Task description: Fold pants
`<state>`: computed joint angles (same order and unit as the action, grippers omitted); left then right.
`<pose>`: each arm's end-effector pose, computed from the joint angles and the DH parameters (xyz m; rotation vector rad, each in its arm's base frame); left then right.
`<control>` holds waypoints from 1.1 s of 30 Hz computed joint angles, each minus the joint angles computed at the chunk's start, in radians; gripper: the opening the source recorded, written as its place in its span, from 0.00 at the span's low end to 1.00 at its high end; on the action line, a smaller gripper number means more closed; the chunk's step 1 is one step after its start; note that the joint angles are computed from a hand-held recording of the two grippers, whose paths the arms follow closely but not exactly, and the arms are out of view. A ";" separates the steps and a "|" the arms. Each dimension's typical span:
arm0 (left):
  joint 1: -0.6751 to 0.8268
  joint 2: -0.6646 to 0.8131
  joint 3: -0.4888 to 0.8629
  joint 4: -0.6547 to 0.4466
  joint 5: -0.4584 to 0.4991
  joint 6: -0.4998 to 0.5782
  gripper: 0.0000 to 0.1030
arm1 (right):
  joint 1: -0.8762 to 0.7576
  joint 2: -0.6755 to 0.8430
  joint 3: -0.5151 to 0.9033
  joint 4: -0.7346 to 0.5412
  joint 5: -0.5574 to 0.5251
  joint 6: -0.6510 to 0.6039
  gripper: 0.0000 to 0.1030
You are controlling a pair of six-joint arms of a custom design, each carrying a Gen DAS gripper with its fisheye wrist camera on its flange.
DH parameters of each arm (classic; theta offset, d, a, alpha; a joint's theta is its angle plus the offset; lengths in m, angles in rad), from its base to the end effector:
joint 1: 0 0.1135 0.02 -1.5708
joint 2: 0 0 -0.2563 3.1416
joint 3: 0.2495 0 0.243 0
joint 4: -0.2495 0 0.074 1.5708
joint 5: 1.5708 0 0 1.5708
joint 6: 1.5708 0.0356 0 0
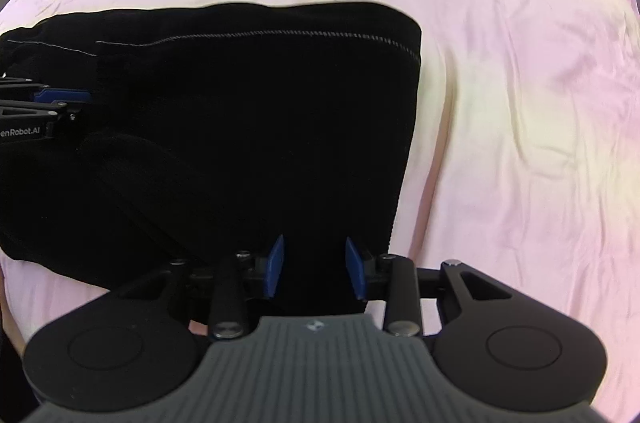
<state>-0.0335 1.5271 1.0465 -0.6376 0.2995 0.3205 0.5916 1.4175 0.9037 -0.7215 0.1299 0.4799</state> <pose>0.2921 -0.0203 0.2168 0.5544 2.5794 -0.3069 0.2113 0.1364 0.2001 -0.1249 2.7838 0.0850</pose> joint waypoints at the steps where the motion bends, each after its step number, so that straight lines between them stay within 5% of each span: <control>1: 0.006 0.007 -0.003 -0.003 0.004 -0.002 0.35 | -0.002 0.005 -0.019 0.024 0.000 -0.005 0.30; 9: -0.019 -0.060 -0.060 0.040 -0.045 -0.011 0.41 | 0.037 0.026 -0.030 0.037 0.043 0.028 0.30; 16: 0.086 -0.219 -0.080 -0.087 0.016 0.060 0.54 | 0.191 0.012 0.025 -0.023 0.197 0.116 0.31; 26: 0.396 -0.316 -0.031 -0.271 0.072 0.162 0.57 | 0.417 0.091 0.108 0.062 0.237 0.209 0.35; 33: 0.651 -0.185 0.103 -0.312 0.131 0.189 0.62 | 0.487 0.245 0.254 0.118 0.238 0.195 0.35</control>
<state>0.6179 1.3417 1.1498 -0.9500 0.4305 0.5093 1.0784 1.6627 1.1580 -0.6035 0.3679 0.6747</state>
